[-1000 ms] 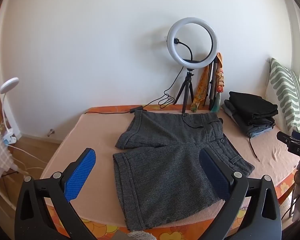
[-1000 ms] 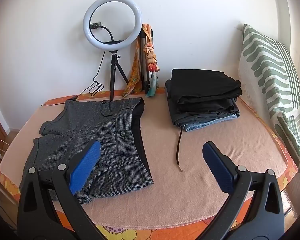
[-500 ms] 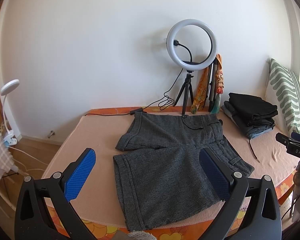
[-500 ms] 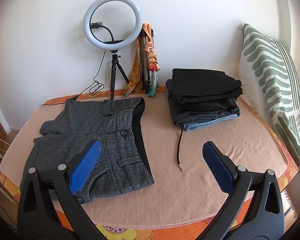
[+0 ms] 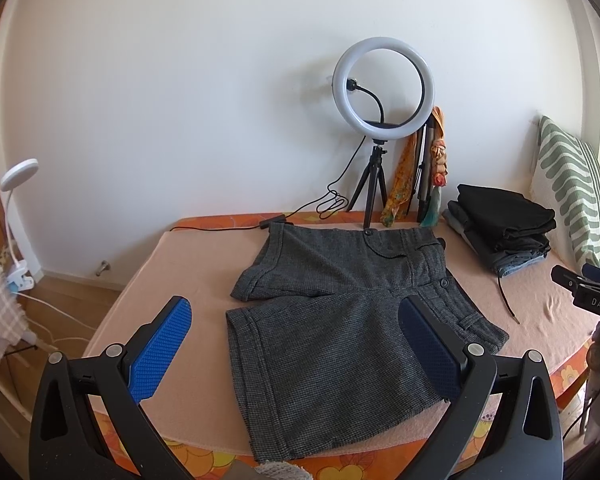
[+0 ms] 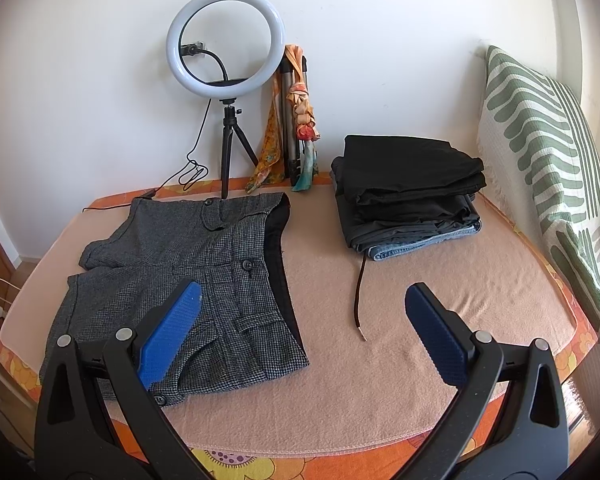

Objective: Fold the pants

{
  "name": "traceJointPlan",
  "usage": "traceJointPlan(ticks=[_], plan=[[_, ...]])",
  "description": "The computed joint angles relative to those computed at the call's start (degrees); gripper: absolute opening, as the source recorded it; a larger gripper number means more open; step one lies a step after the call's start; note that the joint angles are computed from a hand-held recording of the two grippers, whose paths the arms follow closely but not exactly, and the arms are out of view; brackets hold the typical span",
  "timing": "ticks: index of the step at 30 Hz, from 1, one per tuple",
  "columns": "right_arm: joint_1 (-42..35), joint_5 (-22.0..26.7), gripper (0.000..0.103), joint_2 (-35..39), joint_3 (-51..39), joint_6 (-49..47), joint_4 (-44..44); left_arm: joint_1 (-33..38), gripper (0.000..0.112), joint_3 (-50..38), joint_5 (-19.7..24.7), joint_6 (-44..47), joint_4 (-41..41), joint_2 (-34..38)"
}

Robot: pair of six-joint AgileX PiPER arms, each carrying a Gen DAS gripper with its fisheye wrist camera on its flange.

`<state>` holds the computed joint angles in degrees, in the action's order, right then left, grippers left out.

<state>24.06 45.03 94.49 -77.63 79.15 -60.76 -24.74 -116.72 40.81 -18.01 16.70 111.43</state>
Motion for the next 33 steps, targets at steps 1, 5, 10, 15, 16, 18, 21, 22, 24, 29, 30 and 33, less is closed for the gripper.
traceJointPlan(ticks=[1, 5, 10, 15, 16, 18, 21, 22, 24, 29, 30, 33], plan=[[-0.1, -0.4, 0.103, 0.1, 0.4, 0.5, -0.3, 0.0, 0.103, -0.2, 0.2, 0.1, -0.1, 0.1], [-0.1, -0.7, 0.103, 0.1, 0.9, 1.0, -0.4, 0.1, 0.103, 0.7, -0.4, -0.2, 0.1, -0.3], [-0.1, -0.7, 0.103, 0.0, 0.9, 1.0, -0.3, 0.0, 0.103, 1.1, -0.7, -0.4, 0.4, -0.5], [-0.2, -0.8, 0.103, 0.0, 0.9, 0.9, -0.2, 0.2, 0.103, 0.8, -0.5, 0.0, 0.0, -0.3], [-0.2, -0.8, 0.103, -0.1, 0.9, 0.9, -0.2, 0.2, 0.103, 0.6, -0.4, 0.2, -0.2, -0.2], [-0.2, -0.9, 0.103, -0.1, 1.0, 0.9, -0.1, 0.2, 0.103, 0.6, -0.4, 0.2, -0.2, -0.2], [-0.2, -0.8, 0.103, 0.0, 0.8, 0.7, 0.0, 0.3, 0.103, 0.5, -0.3, 0.2, -0.3, -0.2], [-0.2, -0.8, 0.103, -0.1, 0.9, 0.7, 0.0, 0.3, 0.103, 0.5, -0.3, 0.3, -0.4, -0.1], [-0.2, -0.9, 0.103, 0.0, 0.9, 0.7, 0.1, 0.3, 0.103, 0.7, -0.4, 0.4, -0.4, -0.2], [-0.1, -0.9, 0.103, 0.0, 0.6, 0.1, 0.8, 0.3, 0.103, 0.9, -0.6, 0.2, -0.1, -0.3], [-0.2, -0.9, 0.103, 0.0, 0.6, 0.0, 0.8, 0.3, 0.103, 1.0, -0.6, 0.1, -0.1, -0.3], [-0.1, -0.8, 0.103, 0.0, 0.6, -0.1, 0.8, 0.3, 0.103, 0.9, -0.5, 0.3, -0.1, -0.2]])
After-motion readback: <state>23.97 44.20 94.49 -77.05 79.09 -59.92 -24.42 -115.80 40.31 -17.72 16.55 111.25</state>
